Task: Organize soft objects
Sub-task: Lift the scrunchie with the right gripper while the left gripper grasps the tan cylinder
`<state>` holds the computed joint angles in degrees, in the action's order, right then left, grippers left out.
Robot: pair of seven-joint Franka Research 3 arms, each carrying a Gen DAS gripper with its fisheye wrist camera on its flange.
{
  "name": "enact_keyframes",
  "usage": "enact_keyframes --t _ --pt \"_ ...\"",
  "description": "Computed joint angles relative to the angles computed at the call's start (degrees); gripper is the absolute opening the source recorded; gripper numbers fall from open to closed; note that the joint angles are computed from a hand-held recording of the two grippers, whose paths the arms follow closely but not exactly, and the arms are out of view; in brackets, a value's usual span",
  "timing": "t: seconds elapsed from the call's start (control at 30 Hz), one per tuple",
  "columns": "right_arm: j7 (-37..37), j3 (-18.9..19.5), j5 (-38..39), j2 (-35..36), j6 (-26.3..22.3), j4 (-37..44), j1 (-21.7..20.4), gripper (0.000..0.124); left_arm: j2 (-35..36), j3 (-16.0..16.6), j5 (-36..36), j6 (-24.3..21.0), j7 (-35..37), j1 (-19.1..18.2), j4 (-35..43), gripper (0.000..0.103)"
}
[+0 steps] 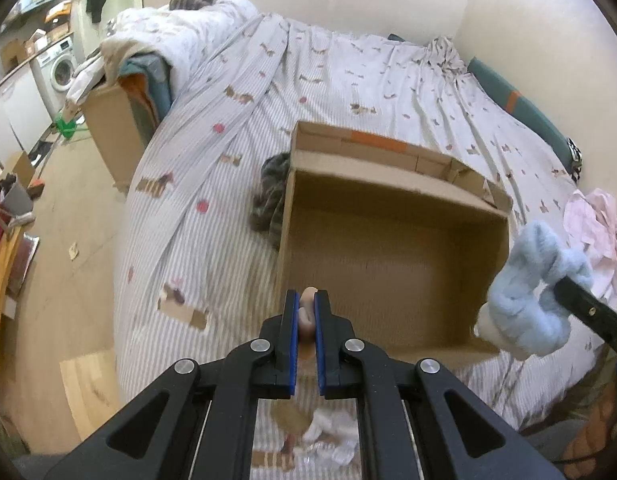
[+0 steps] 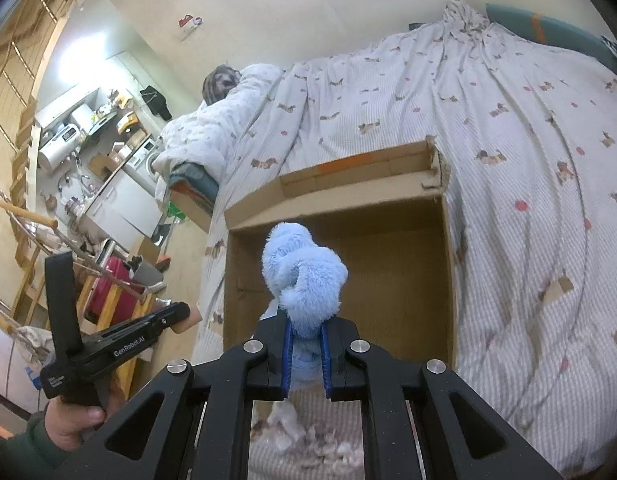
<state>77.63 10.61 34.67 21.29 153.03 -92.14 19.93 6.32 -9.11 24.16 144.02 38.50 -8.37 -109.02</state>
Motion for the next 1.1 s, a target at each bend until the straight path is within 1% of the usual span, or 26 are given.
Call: enact_keyframes --t 0.13,0.23,0.3,0.37,0.47,0.53,0.6,0.7,0.83,0.97,1.1 --pt "-0.2 -0.1 -1.0 3.7 0.6 3.4 0.5 0.013 4.3 0.5 2.1 0.0 0.0 -0.5 4.7 0.007" --pt "3.3 -1.9 -5.1 6.4 1.3 5.2 2.2 0.013 7.3 0.8 2.5 0.2 0.4 -0.9 7.1 0.007" --pt "5.2 -2.3 -6.8 8.2 0.6 6.4 2.5 0.013 8.9 1.1 2.8 1.0 0.4 -1.2 7.8 0.007" --pt "5.7 -2.0 -7.6 9.3 -0.2 7.0 2.2 0.013 10.3 1.6 3.6 1.8 0.0 -1.7 8.1 0.007" --pt "4.6 -0.1 -5.9 10.9 -2.1 7.7 0.5 0.013 11.9 2.1 4.5 4.1 -0.3 -1.9 7.6 0.007" --pt "5.1 -0.3 -6.1 11.7 -3.7 8.3 0.5 0.013 12.9 2.4 4.7 4.0 -0.4 -2.2 7.6 0.007" --pt "5.8 -0.9 -7.2 12.7 -4.8 9.1 0.9 0.013 13.4 2.5 4.6 4.5 -0.2 -2.4 7.5 0.007" --pt "7.5 -2.4 -9.9 13.7 -5.4 10.0 2.3 0.013 13.8 3.1 6.4 4.2 -0.7 -3.2 7.7 0.007" --pt "9.4 -2.8 -11.7 15.3 -7.3 12.2 2.6 0.013 14.5 3.2 6.5 4.5 -0.9 -3.4 8.2 0.007" --pt "11.6 -3.7 -14.3 17.0 -9.1 14.8 3.7 0.013 15.4 2.5 3.9 3.3 0.4 -2.6 9.2 0.007" --pt "12.4 -3.8 -15.4 17.4 -8.9 15.3 3.9 0.013 15.7 2.6 2.7 3.0 0.7 -2.4 9.3 0.007"
